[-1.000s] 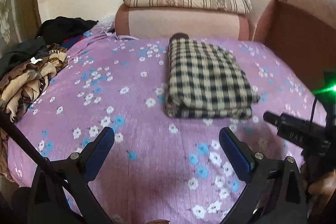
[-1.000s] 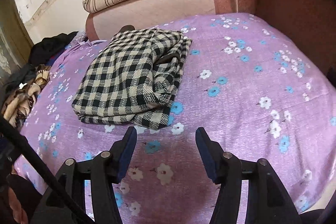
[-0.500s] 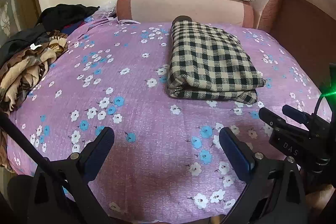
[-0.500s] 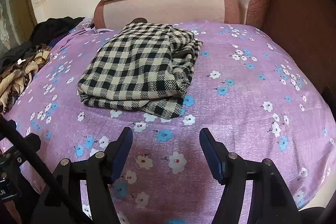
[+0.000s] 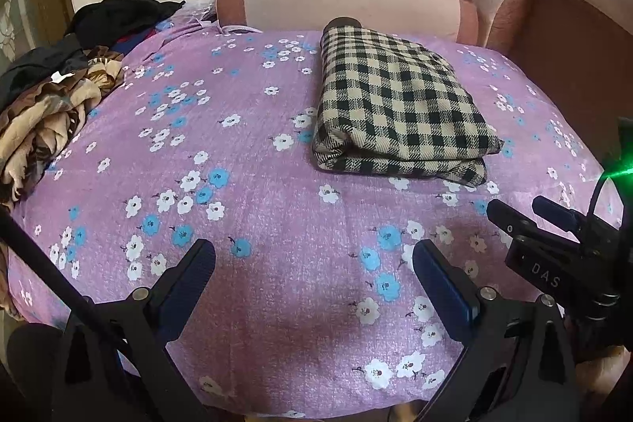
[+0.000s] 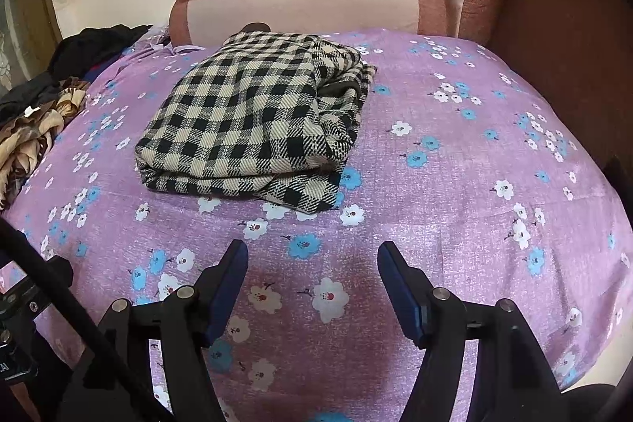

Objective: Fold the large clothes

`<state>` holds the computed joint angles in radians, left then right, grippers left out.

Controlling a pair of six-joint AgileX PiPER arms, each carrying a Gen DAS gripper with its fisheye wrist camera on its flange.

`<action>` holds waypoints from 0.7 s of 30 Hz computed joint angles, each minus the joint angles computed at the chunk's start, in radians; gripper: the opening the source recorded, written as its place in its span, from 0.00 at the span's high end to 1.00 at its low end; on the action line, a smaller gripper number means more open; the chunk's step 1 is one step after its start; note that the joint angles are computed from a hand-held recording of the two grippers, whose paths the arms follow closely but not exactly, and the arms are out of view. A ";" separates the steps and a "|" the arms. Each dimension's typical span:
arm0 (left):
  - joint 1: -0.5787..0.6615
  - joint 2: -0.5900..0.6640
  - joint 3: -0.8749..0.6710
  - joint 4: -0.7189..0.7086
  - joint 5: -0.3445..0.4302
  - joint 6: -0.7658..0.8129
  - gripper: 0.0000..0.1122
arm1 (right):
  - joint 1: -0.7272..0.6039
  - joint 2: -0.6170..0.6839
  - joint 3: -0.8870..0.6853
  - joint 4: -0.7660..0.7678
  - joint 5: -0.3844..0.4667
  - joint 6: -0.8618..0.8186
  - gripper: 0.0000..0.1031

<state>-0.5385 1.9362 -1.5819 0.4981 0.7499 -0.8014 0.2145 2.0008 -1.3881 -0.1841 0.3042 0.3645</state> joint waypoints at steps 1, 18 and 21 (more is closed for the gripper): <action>0.000 0.000 0.001 0.000 -0.001 0.000 0.11 | 0.000 0.001 0.000 -0.002 0.001 0.001 0.29; 0.003 0.002 0.015 -0.005 -0.005 0.005 0.11 | 0.014 -0.006 0.009 -0.083 -0.001 0.076 0.28; 0.003 0.003 0.017 -0.006 -0.006 0.005 0.11 | 0.016 -0.006 0.010 -0.091 -0.001 0.083 0.27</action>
<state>-0.5355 1.9397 -1.5648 0.4920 0.7437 -0.7968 0.2302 1.9948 -1.3778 -0.2748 0.3034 0.4472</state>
